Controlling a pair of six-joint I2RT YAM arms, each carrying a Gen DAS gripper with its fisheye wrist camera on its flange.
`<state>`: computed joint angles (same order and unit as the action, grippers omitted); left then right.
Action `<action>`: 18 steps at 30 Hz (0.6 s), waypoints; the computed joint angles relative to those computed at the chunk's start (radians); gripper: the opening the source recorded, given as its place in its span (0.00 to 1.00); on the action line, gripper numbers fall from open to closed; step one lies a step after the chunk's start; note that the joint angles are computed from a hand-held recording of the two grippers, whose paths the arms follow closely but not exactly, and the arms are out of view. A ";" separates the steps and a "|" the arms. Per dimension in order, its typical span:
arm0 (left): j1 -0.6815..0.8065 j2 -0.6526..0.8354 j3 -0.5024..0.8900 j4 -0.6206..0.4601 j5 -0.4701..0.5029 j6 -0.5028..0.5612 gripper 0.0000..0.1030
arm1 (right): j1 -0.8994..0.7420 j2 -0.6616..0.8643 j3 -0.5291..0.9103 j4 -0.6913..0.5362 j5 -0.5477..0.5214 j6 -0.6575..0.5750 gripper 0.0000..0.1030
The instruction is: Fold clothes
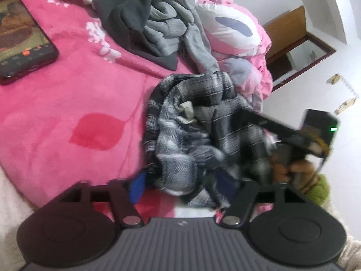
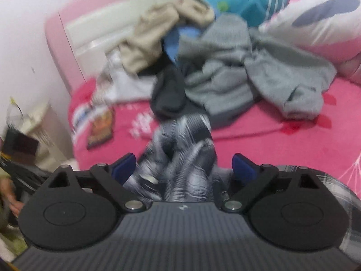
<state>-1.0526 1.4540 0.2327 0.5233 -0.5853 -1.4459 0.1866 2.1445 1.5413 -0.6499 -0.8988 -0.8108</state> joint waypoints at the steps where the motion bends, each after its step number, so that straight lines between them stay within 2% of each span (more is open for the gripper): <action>1: 0.012 0.014 -0.001 0.034 0.005 0.009 0.78 | 0.016 0.023 0.024 -0.012 0.030 0.003 0.87; 2: 0.024 0.031 0.007 0.043 0.011 0.010 0.78 | 0.031 0.043 0.044 -0.026 0.053 0.001 0.70; 3: 0.037 0.047 0.014 0.052 0.017 0.011 0.78 | 0.040 0.032 0.027 -0.004 0.066 -0.002 0.37; 4: 0.049 0.063 0.022 0.059 0.022 0.011 0.77 | 0.046 0.005 -0.010 0.036 0.077 -0.003 0.25; 5: 0.060 0.079 0.031 0.067 0.027 0.012 0.70 | 0.053 -0.020 -0.045 0.075 0.087 -0.004 0.12; 6: 0.071 0.094 0.039 0.068 0.033 0.009 0.55 | 0.059 -0.045 -0.079 0.113 0.098 -0.006 0.09; 8: 0.088 0.115 0.052 0.055 0.052 0.005 0.37 | 0.067 -0.107 -0.155 0.207 0.117 0.001 0.07; 9: 0.095 0.124 0.051 0.062 0.062 0.005 0.33 | 0.063 -0.153 -0.199 0.278 0.125 0.020 0.07; 12: 0.081 0.126 0.026 0.109 0.030 -0.003 0.27 | 0.062 -0.304 -0.338 0.544 0.200 0.068 0.06; 15: 0.019 0.084 -0.001 0.165 -0.089 0.053 0.23 | 0.094 -0.407 -0.411 0.722 0.269 0.027 0.06; 18: -0.067 -0.069 0.012 -0.009 -0.255 0.104 0.22 | 0.154 -0.461 -0.444 0.852 0.332 -0.041 0.06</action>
<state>-1.1193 1.3845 0.2451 0.5140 -0.8400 -1.3420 0.3406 1.6835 1.0971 0.2023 -0.5667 -0.8520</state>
